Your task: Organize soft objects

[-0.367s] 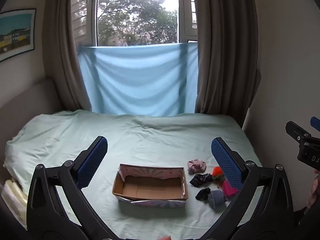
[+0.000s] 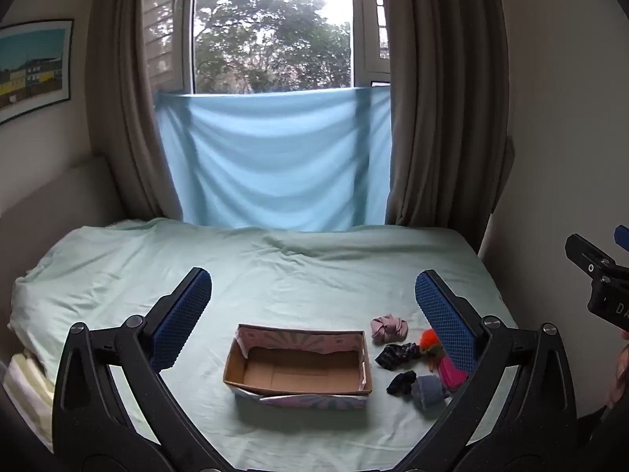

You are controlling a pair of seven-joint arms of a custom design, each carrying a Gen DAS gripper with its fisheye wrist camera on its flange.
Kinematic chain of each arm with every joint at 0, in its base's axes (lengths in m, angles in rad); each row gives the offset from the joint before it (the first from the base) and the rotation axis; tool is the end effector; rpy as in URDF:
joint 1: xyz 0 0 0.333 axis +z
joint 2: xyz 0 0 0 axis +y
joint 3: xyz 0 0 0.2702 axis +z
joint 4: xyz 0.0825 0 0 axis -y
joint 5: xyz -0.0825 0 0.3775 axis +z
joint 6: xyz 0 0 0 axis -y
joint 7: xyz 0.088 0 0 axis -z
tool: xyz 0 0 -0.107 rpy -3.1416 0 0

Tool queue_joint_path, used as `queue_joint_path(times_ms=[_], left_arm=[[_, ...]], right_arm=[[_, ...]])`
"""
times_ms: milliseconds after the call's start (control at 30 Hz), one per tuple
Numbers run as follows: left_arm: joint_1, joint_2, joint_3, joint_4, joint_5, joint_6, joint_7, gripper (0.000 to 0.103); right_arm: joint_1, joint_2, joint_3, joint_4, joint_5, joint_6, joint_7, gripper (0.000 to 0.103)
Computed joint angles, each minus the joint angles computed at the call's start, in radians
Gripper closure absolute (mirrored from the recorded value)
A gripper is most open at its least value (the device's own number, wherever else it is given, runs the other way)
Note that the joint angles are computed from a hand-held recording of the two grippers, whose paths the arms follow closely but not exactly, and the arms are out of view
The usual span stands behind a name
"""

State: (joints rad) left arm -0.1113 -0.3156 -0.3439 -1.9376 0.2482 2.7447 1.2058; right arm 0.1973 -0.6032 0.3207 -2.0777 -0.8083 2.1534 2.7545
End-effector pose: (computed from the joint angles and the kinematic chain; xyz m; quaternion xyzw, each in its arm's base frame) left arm 0.4471 -0.2635 0.6983 -0.4975 0.6818 -0.4248 0.3273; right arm 0.3648 0.2226 0.6946 -0.4582 0.7068 -0.4458 0.3029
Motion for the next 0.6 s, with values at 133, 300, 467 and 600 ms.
queue_joint_path(times_ms=[133,300,467,600], left_arm=[[0.001,-0.005,-0.002,-0.004,0.011,0.001,0.002,0.000],[0.022,-0.007,-0.020,-0.013,0.046,0.015,-0.034,0.000],[-0.003,0.003,0.001,-0.004,0.013,0.011,-0.008,0.000],[-0.008,0.006,0.007,-0.004,-0.011,0.011,0.006,0.000]], right_arm=[[-0.008,-0.013,-0.007,-0.036,-0.011,0.026,0.013,0.000],[-0.016,-0.026,0.001,-0.048,-0.023,0.027,0.021,0.000],[-0.019,-0.029,0.000,-0.048,-0.023,0.024,0.021,0.000],[-0.021,-0.030,-0.007,-0.056,-0.020,0.035,0.023,0.000]])
